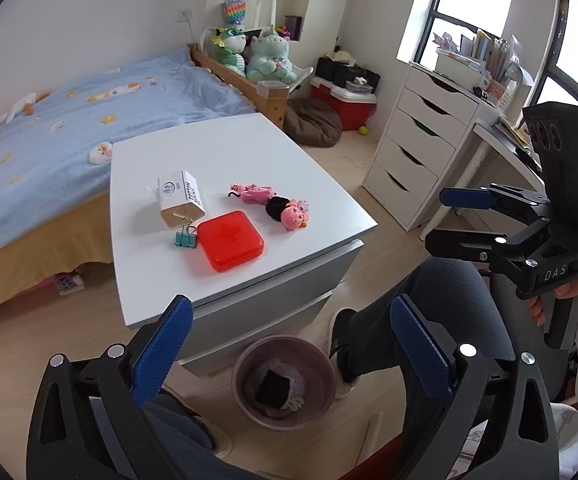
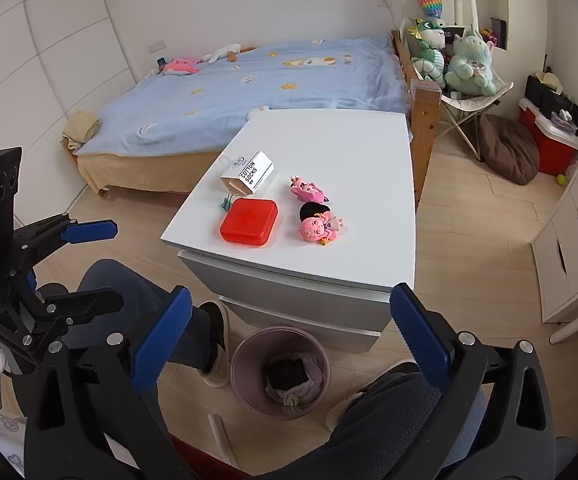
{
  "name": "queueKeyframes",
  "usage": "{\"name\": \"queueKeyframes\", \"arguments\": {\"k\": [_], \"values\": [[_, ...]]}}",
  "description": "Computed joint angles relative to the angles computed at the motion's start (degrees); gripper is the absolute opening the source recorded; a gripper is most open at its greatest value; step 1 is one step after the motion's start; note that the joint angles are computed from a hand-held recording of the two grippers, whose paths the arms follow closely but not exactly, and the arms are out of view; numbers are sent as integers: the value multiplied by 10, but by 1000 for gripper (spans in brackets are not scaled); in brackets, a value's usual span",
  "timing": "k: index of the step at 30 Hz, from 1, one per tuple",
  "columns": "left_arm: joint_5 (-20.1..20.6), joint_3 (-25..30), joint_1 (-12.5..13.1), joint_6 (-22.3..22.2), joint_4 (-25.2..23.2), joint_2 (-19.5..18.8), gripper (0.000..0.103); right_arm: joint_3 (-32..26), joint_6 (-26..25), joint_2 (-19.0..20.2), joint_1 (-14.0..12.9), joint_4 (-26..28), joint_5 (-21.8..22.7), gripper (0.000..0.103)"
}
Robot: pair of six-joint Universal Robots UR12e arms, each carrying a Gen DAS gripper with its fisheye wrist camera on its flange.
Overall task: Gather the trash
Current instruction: 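Move the right gripper toward the pink doll on the table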
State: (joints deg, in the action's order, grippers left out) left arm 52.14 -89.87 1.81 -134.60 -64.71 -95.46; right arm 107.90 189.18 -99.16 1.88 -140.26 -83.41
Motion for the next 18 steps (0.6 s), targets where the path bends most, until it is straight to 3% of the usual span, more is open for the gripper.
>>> {"name": "queueKeyframes", "arguments": {"k": [18], "values": [[5,-6,4,-52,57,-9,95,-6,-2,8,0,1,0,100]]}}
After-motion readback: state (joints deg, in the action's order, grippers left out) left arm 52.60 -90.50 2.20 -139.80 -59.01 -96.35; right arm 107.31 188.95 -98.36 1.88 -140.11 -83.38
